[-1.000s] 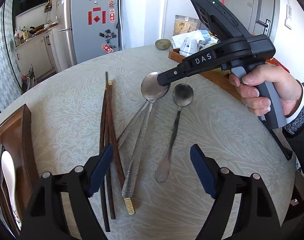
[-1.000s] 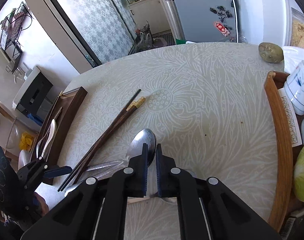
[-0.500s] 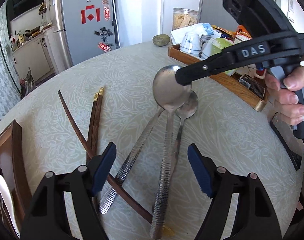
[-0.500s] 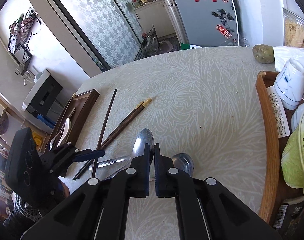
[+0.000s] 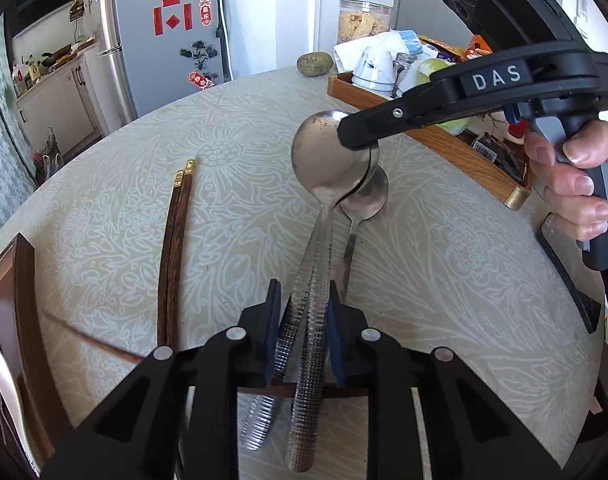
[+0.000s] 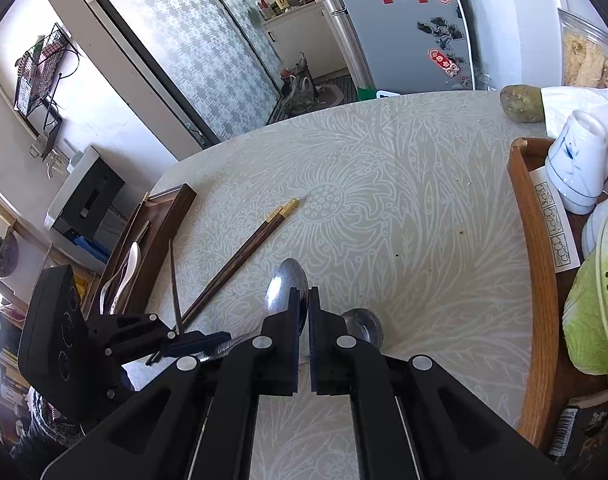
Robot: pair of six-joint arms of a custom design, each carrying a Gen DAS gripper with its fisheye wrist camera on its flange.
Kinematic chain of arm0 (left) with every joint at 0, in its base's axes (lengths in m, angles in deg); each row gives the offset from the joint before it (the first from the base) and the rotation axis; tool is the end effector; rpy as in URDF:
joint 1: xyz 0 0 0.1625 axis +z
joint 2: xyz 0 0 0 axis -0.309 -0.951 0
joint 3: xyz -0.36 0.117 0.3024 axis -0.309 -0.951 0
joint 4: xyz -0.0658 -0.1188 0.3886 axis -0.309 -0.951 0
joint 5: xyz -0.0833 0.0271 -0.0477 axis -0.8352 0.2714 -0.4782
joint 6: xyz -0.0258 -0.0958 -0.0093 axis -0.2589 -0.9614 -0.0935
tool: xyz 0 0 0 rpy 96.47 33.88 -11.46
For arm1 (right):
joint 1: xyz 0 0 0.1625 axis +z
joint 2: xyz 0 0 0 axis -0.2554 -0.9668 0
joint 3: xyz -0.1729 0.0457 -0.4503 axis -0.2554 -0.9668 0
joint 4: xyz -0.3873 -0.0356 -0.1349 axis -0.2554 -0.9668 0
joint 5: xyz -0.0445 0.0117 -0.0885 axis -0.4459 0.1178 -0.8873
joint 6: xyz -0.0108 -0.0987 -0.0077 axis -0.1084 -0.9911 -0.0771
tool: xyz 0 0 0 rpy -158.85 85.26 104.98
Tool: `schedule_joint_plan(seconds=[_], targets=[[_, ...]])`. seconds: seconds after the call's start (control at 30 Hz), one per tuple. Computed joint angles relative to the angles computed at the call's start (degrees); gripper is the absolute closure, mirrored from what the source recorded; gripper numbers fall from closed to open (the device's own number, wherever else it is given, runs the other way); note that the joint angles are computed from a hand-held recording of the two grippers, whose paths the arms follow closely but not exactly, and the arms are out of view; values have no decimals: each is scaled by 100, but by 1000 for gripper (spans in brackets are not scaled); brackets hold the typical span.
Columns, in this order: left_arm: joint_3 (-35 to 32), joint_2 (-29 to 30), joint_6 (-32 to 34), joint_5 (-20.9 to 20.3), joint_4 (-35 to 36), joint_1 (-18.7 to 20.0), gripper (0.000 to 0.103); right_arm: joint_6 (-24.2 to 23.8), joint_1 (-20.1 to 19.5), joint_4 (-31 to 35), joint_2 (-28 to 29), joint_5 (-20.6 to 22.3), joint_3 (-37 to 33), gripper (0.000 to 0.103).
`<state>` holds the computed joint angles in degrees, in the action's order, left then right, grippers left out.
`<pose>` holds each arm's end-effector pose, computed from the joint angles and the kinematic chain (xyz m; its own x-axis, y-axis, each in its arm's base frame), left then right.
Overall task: Organize utensils
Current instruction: 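Grasp the large steel spoon by its handle with the left tool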
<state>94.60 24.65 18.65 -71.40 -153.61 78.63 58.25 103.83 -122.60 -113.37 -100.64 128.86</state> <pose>-0.3092 -0.8652 -0.0197 -0.2492 0.9426 -0.2223 0.9583 0.2732 0.0842 0.0854 -0.7967 0.2812 -0.9295 0.1787 0.3226 -0.0910 0.7365 -0.6703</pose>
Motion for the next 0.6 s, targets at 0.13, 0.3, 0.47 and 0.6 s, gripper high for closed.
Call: schedule_joint_plan(seconds=[0.13,0.3,0.47,0.6], targets=[[276,-133,176,48,-167,-18,93,-11,32,15,39,-15,-47,99],[270,-180,131,-75,-156,9,93,-37,84,-104,62,-23,-79,99],[-286,-92,-217,-471,712,80,93,-137,169,62,113,-135,-217,99],[-137,-172,-197,-451,558,79,93,-170,226,117,180,-251,-317,99]])
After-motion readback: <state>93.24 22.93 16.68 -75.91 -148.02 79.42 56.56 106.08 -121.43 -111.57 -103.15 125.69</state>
